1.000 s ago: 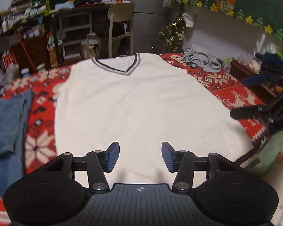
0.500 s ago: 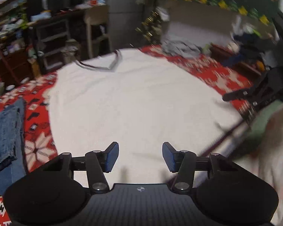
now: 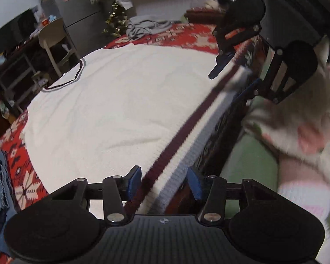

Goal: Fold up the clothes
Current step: 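Grasp the maroon-striped ribbed hem with both grippers, then lift the hem with both grippers and fold it toward the collar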

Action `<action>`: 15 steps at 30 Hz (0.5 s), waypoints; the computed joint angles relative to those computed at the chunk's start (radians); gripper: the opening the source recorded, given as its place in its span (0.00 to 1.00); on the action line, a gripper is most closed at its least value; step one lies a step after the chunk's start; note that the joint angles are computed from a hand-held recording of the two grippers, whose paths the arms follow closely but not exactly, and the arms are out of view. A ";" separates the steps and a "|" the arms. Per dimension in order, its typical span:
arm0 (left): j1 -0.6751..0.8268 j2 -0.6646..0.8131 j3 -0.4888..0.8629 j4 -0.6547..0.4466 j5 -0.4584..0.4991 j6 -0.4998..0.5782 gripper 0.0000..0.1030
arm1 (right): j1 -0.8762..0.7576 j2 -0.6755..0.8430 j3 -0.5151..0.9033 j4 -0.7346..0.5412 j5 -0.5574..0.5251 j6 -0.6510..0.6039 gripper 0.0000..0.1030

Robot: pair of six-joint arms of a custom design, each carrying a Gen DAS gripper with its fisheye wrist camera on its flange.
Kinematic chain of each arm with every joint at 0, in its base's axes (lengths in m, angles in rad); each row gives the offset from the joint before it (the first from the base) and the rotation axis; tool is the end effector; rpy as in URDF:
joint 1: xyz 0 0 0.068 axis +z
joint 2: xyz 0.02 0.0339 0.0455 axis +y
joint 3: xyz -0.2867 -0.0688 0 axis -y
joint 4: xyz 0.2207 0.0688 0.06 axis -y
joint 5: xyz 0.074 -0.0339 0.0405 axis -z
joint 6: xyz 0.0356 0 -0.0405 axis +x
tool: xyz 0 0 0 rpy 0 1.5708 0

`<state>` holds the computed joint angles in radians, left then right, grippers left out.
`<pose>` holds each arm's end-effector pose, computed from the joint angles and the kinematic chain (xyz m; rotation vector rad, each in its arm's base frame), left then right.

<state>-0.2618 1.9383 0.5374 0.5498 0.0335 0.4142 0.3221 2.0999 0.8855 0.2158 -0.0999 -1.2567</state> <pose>0.2814 -0.0766 0.0913 0.8173 2.2794 0.0289 0.3377 0.1164 0.0831 -1.8568 1.7886 -0.2266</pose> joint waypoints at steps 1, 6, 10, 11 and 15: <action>-0.006 0.010 -0.008 0.018 -0.012 0.011 0.46 | 0.009 0.009 -0.022 0.040 0.018 -0.011 0.48; -0.051 0.067 -0.064 0.164 -0.104 0.070 0.46 | 0.025 0.047 -0.060 0.186 0.073 0.008 0.43; -0.053 0.092 -0.083 0.230 -0.156 0.045 0.46 | 0.012 0.027 -0.053 0.212 0.066 0.072 0.43; -0.053 0.098 -0.087 0.245 -0.168 0.038 0.46 | 0.009 0.022 -0.057 0.230 0.065 0.086 0.43; -0.089 0.120 -0.110 0.313 -0.226 0.069 0.46 | 0.011 0.021 -0.071 0.287 0.076 0.095 0.41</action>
<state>-0.3506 2.0581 0.4277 0.8631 -0.1923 0.4829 0.3329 2.1210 0.8143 0.5032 -0.0240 -1.1619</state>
